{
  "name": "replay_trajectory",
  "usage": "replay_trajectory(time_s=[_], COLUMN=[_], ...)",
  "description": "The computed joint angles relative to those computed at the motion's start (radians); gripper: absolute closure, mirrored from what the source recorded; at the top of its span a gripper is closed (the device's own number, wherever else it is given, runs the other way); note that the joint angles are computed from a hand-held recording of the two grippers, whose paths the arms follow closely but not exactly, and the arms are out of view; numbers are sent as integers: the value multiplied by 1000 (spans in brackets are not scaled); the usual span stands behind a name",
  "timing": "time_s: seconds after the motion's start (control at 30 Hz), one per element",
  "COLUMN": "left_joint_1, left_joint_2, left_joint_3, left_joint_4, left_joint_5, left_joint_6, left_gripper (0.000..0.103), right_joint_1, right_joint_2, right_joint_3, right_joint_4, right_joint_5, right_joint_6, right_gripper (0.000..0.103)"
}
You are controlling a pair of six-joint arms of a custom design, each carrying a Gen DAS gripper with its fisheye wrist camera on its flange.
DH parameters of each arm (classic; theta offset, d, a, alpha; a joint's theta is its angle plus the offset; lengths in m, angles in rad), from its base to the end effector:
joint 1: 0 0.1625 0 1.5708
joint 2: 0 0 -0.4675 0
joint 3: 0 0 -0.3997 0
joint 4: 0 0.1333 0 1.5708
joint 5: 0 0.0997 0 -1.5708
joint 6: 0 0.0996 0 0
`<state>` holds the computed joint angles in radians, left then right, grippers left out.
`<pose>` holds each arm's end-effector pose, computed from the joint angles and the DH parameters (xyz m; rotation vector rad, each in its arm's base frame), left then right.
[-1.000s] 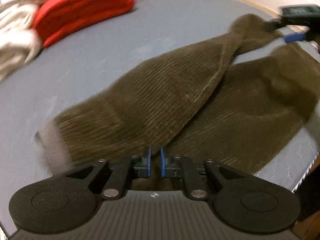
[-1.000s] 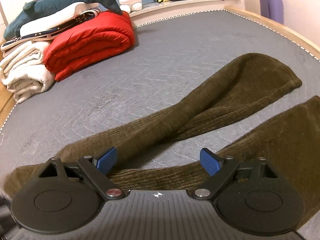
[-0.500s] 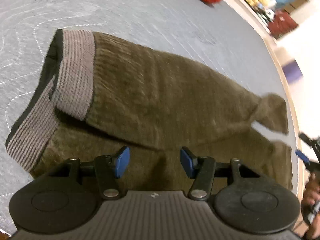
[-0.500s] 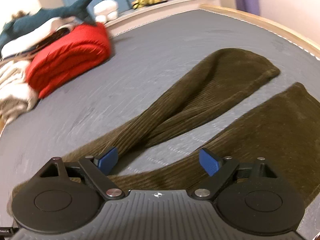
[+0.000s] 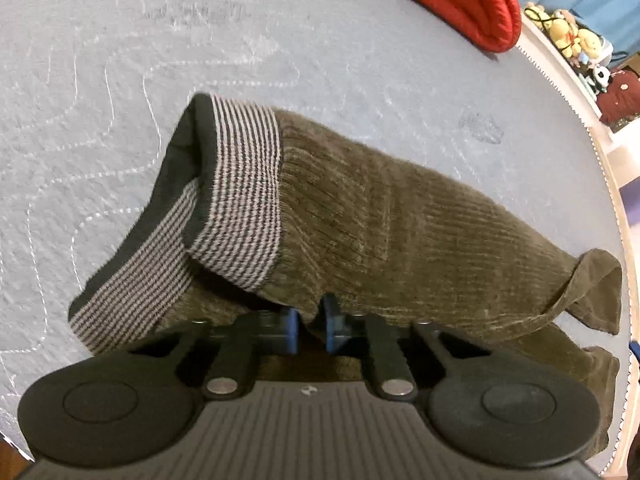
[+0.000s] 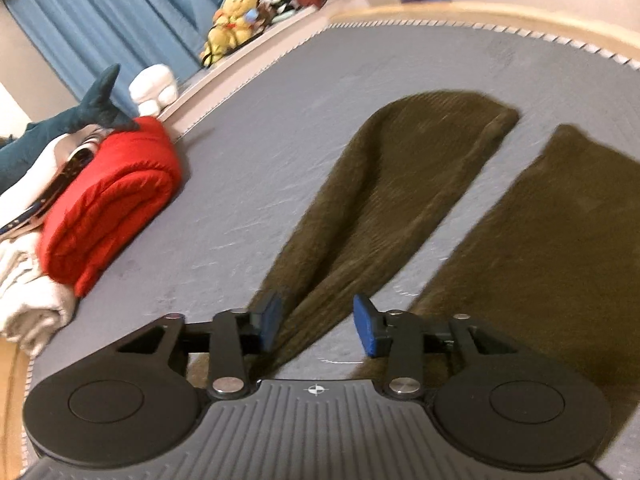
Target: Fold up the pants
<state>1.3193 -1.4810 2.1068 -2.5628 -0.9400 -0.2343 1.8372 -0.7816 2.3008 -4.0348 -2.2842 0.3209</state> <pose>0.0646 -0.5202 0.3546 -0.1316 2.5405 -0.6557 0.1899 -0.4373 0.1293 -0.5147 -2.3522 1.4121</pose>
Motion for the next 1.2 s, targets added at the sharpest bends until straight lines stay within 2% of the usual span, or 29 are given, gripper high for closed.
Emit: replay_trajectory(time_s=[0.07, 0.17, 0.23, 0.33, 0.53, 0.73, 0.77, 0.87, 0.97, 1.03, 1.1, 1.13, 1.17, 1.2], left_joint_1=[-13, -55, -92, -127, -109, -88, -79, -63, -55, -51, -45, -42, -43, -46], left_joint_2=[-14, -40, -67, -88, -102, -86, -81, -59, -39, -27, -19, -11, -13, -14], left_joint_3=[15, 63, 103, 134, 113, 86, 83, 57, 51, 49, 43, 39, 41, 45], left_joint_4=[-35, -141, -241, -311, -100, -32, -30, 17, 1, -21, -24, -23, -20, -29], left_joint_5=[12, 55, 92, 120, 109, 94, 88, 79, 86, 93, 94, 93, 95, 99], left_joint_6=[11, 38, 68, 93, -9, -33, -42, -93, -87, -76, -79, -80, -78, -64], left_gripper=[98, 99, 99, 99, 99, 97, 96, 81, 81, 81, 81, 81, 85, 93], right_joint_1=[-21, -43, -50, -63, -80, -96, -96, -88, -84, -82, -76, -75, -76, -78], right_joint_2=[0, 13, 26, 50, 108, 156, 162, 182, 200, 205, 212, 212, 208, 201], right_joint_3=[-18, -60, -90, -142, -239, -313, -324, -359, -381, -385, -394, -394, -387, -376], right_joint_4=[17, 57, 104, 186, 301, 360, 363, 371, 368, 361, 354, 343, 326, 306], right_joint_5=[57, 119, 132, 133, 100, 47, 40, 7, -17, -33, -60, -62, -52, -37], right_joint_6=[-31, -79, -74, -53, -14, -24, -31, -53, -75, -86, -110, -122, -132, -143], right_gripper=[51, 42, 33, 31, 26, 25, 25, 24, 25, 37, 65, 72, 83, 93])
